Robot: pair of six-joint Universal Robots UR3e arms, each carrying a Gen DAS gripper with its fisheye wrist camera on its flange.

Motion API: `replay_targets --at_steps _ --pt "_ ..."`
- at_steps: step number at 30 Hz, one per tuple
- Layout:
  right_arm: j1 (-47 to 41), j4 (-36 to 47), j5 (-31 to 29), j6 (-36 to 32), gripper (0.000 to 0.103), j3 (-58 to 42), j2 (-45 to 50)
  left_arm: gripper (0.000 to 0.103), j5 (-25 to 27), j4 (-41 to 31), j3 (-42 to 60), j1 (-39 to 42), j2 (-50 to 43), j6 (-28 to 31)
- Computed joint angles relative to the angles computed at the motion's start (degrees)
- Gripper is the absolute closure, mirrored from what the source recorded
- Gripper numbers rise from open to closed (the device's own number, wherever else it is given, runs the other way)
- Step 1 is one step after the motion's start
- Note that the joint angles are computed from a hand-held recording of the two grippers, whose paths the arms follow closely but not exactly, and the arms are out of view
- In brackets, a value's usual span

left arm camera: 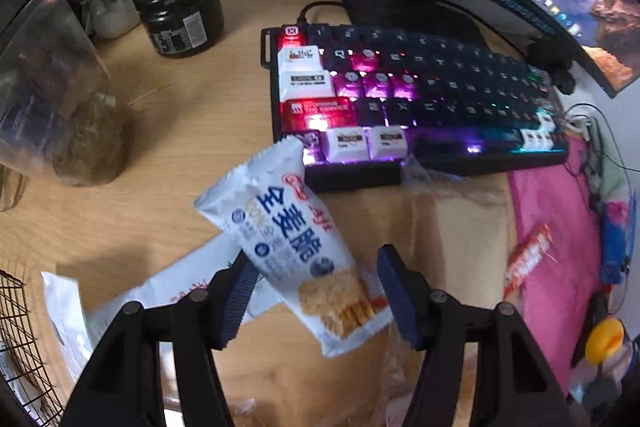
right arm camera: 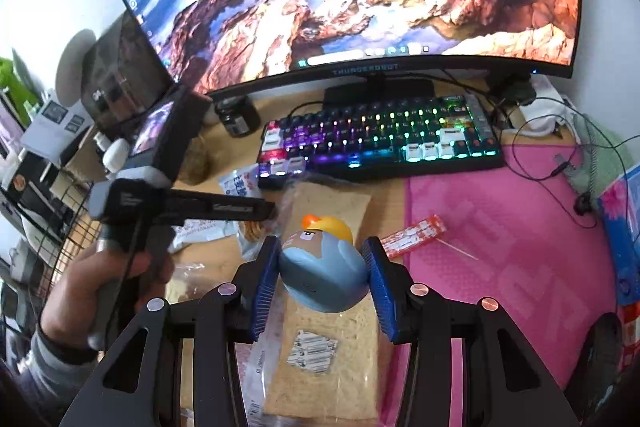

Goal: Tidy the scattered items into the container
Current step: 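Grasp the blue toy figure with the right tool while the left tool grasps the whole-wheat snack bar, then carry both items over the wire basket and open both tools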

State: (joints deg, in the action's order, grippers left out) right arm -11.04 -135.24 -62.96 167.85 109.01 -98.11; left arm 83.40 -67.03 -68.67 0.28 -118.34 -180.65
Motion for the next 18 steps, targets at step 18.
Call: replay_targets --at_steps 18 --pt "-1.3 -1.0 2.7 0.3 0.058 0.9 0.3 0.058 5.6 11.3 -8.6 -0.4 6.1 6.5"
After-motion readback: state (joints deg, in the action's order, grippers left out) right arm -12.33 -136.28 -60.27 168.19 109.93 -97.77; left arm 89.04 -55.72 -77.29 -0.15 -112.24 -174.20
